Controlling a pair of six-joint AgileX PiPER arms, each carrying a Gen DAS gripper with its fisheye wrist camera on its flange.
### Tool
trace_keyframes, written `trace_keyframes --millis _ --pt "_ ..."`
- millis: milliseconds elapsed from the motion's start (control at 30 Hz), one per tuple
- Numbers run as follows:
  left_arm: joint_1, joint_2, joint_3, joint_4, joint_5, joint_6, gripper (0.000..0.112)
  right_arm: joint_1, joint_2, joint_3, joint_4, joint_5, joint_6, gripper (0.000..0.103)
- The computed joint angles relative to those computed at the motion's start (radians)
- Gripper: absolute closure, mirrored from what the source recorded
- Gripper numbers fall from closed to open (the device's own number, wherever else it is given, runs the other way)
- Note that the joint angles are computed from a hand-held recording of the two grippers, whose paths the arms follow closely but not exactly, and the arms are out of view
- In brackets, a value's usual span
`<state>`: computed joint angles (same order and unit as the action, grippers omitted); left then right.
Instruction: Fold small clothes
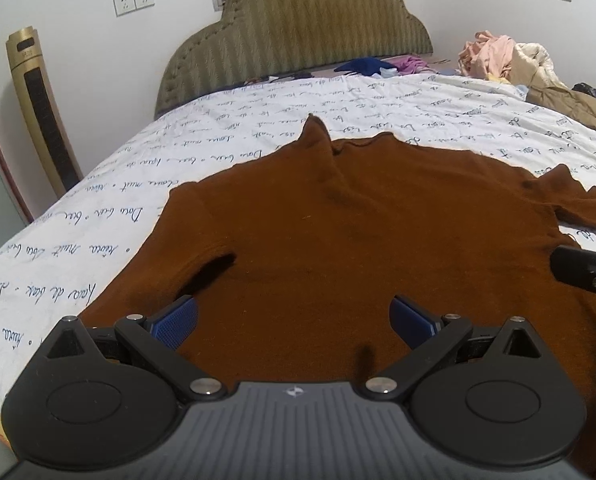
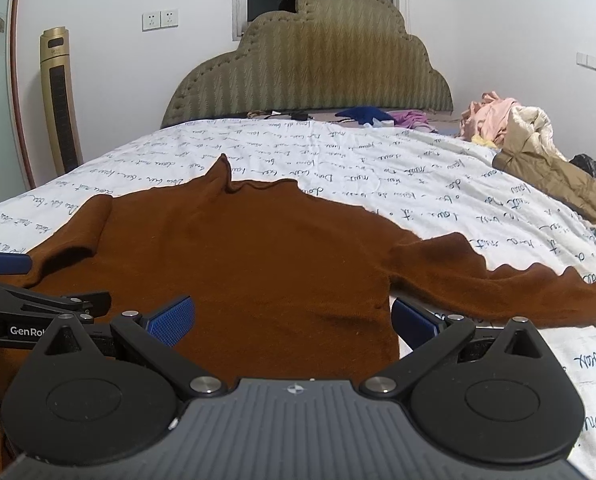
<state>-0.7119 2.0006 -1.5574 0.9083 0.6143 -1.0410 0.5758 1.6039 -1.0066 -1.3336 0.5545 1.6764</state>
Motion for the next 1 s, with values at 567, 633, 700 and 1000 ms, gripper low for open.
trace_keyframes --millis 567,633,700,1000 --pt "0.000 -0.015 0.019 -0.003 -0.035 -0.010 0.009 -0.028 -0.049 0.061 -0.111 -0.060 0.133 0.000" --pt "-0.003 -0.002 0.003 -0.003 -0.026 -0.005 0.009 -0.027 -0.045 0.054 -0.089 -0.055 0.105 0.000" --pt "-0.005 0.018 -0.026 -0.015 -0.009 0.012 0.009 -0.026 -0.044 0.051 -0.081 -0.050 0.099 0.000" --pt "-0.010 0.095 -0.142 -0.060 0.030 0.074 0.009 -0.032 -0.052 0.059 -0.082 -0.018 0.093 0.000"
